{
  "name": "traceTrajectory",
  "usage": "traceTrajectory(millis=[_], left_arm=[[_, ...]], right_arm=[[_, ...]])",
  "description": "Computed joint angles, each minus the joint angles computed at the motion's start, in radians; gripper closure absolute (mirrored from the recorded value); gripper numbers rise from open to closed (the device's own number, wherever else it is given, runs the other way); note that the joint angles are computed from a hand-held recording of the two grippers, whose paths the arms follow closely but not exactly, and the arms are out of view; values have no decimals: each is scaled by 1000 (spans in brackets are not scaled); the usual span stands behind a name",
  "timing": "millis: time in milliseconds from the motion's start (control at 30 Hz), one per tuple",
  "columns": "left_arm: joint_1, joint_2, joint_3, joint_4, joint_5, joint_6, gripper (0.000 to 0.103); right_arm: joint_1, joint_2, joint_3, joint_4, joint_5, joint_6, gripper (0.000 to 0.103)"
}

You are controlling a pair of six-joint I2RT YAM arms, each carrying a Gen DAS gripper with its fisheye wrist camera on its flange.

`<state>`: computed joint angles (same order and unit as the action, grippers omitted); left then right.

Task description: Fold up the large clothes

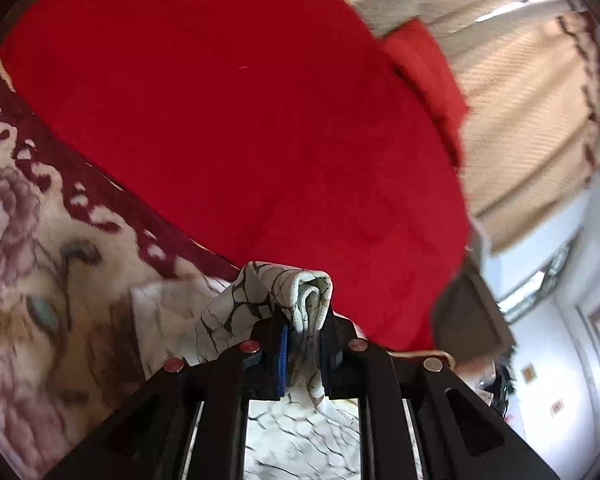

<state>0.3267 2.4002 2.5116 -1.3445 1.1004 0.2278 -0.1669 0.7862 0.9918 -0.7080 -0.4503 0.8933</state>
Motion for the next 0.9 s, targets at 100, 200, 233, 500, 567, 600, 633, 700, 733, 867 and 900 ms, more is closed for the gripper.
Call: traceTrajectory(millis=[100,200,233,500,567,600,633,700,733,867,900], left_arm=[[-30,98,106,12,-62,-115,89],[-29,185,231,-37,-77,-185,88],[-27,166,190,2,-73,-209,88],[53,-255,-502,610,-1,-459,46],[70,-336,-617,727,3,-503,40],[75,-347,-619,734,12,-502,40],[82,-344,-585,659,29,-438,40],[67,-284,-422,396,49,-231,40],[58,-263,-367,287,44,-129,40],[1,-268,-344,62,-76,182,39],[-22,-271,-356,40,-135,221,39]], right_arm=[[-180,95,-151,129,-214,86,90],[-214,174,-173,139,-253,58,88],[-211,181,-162,134,-253,41,88],[-198,9,-221,324,-252,194,19],[-212,-72,-314,497,-268,369,15],[-205,-78,-318,509,-281,384,15],[-182,-81,-300,476,-262,360,15],[-88,-100,-241,379,-164,282,15],[-41,-90,-196,319,-123,231,15],[123,-88,-41,139,129,61,15],[118,-99,-42,138,165,56,15]])
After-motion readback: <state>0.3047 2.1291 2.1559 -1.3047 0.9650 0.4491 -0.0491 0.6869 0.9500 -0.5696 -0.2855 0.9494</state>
